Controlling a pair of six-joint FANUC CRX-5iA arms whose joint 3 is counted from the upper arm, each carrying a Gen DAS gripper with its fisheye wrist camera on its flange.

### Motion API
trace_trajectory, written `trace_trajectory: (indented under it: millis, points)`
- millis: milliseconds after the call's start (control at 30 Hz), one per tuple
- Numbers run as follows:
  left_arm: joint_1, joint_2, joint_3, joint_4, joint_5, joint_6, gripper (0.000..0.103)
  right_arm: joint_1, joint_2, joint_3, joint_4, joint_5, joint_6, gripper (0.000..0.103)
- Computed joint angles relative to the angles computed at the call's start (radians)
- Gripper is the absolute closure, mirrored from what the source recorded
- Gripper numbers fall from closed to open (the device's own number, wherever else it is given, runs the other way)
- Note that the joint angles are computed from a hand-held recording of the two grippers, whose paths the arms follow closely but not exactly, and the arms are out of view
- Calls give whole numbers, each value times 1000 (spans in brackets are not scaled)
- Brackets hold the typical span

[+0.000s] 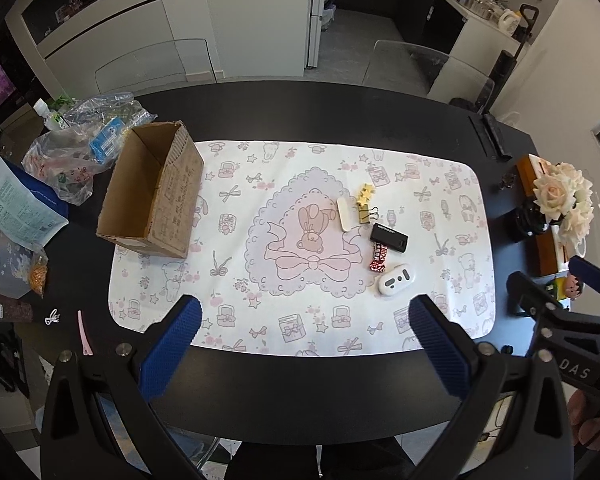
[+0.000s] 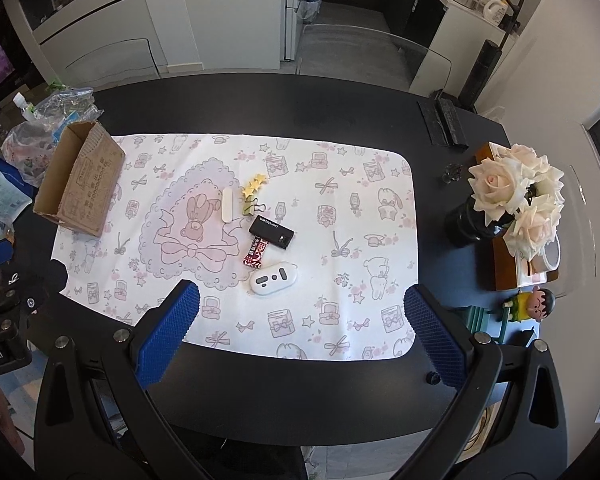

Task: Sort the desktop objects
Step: 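Lower the right gripper onto the white remote and close on it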

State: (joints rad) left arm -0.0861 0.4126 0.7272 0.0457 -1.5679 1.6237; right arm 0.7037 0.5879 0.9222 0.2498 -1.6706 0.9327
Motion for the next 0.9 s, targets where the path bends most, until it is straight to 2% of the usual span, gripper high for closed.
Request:
trace_trajectory:
  millis: [533,900]
  points:
    - [-56,86,-123,2,134,69,0,-80,-44,-259,-42,179,23,0]
    - [-50,136,-195,-23,239,43,0,-91,8,-335,-108,287,18,0]
